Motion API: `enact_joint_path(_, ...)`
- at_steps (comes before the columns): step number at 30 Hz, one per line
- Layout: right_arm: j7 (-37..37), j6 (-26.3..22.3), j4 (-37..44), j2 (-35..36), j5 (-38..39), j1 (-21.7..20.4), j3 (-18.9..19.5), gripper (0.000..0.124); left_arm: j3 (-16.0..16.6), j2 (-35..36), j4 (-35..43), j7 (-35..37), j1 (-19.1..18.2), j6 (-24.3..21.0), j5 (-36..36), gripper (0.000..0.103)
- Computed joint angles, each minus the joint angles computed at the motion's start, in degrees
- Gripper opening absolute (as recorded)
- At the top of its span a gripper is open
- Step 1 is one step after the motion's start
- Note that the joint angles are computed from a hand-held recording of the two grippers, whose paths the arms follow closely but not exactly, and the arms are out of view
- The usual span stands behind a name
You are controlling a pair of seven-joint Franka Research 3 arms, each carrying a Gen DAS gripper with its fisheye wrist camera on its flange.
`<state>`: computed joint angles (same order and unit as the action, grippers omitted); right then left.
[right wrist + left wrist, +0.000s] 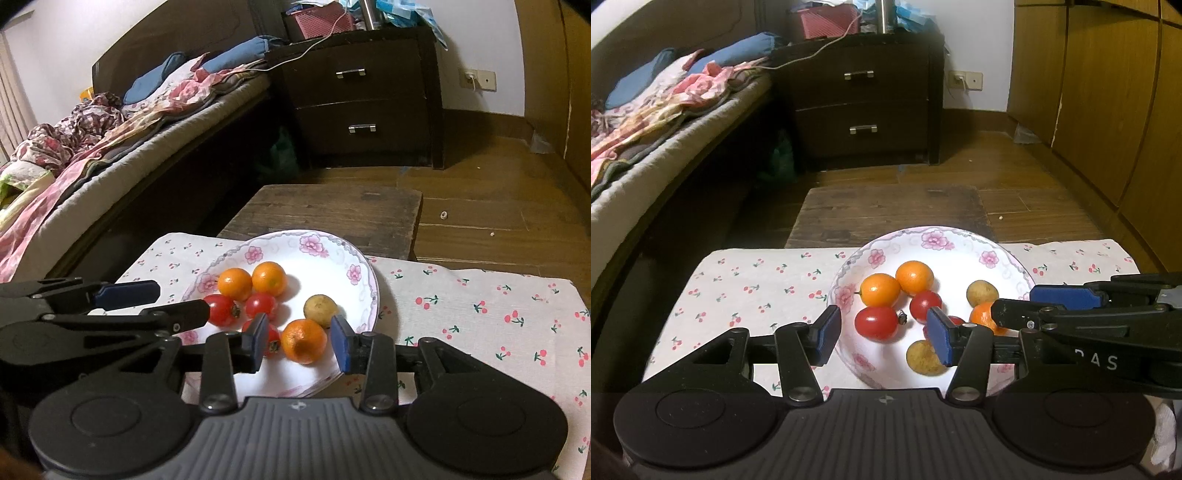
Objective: Organize fruits
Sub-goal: 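Withdraw both open tools from the bowl toward the remaining loose fruits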
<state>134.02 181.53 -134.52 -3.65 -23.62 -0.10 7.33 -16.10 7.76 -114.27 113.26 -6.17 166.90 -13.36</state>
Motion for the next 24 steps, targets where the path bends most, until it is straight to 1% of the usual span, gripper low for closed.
enact_joint_path(4,-0.39,-0.43,-0.88,-1.29,0.67,0.02,0.63,0.055,-0.01,-1.51,-1.42,1.2,0.27,-0.04,-1.45,0.063)
enact_joint_path(7,-1.73,-0.9,-1.91,-2.53,2.39,0.03,1.42,0.055,0.27,-2.86,-2.65,2.96,0.15,-0.18,-3.29,0.063)
enact_joint_path(10,-4.26,-1.4,-2.89,-3.67,5.27,0.67,1.77,0.055,1.07,-3.83,-3.47,3.93,-0.49,-0.3,-4.45,0.064)
enact_joint_path(13,-5.42,-1.45,-3.78,-4.66,6.95,0.03,3.2,0.055,1.84,-5.17,-4.65,5.17,-0.98,-0.44,-5.89,0.065)
enact_joint_path(15,-6.71,-1.54,-4.52,-5.35,8.82,0.39,3.51,0.055,2.45,-6.16,-5.56,5.98,-1.37,-0.71,-6.81,0.066)
enact_joint_path(17,-8.09,-1.58,-5.4,-6.21,10.71,0.79,3.85,0.055,3.16,-7.15,-6.38,7.56,-1.78,-1.41,-8.61,0.068)
enact_joint_path(20,-11.85,-1.58,-6.56,-7.08,14.86,3.07,3.08,0.056,4.37,-8.34,-7.44,8.18,-2.45,-2.11,-9.99,0.069)
enact_joint_path(21,-12.33,-1.66,-6.78,-7.26,15.52,2.88,3.7,0.056,4.77,-8.66,-7.8,8.1,-2.61,-2.46,-10.01,0.069)
enact_joint_path(23,-15.97,-2.58,-6.86,-7.3,19.22,5.95,1.8,0.056,5.4,-9.04,-8.39,7.33,-2.86,-2.93,-9.1,0.069)
enact_joint_path(24,-16.96,-2.77,-6.93,-7.29,20.32,6.45,1.71,0.056,5.71,-9.24,-8.65,7.16,-2.92,-3.47,-9.01,0.069)
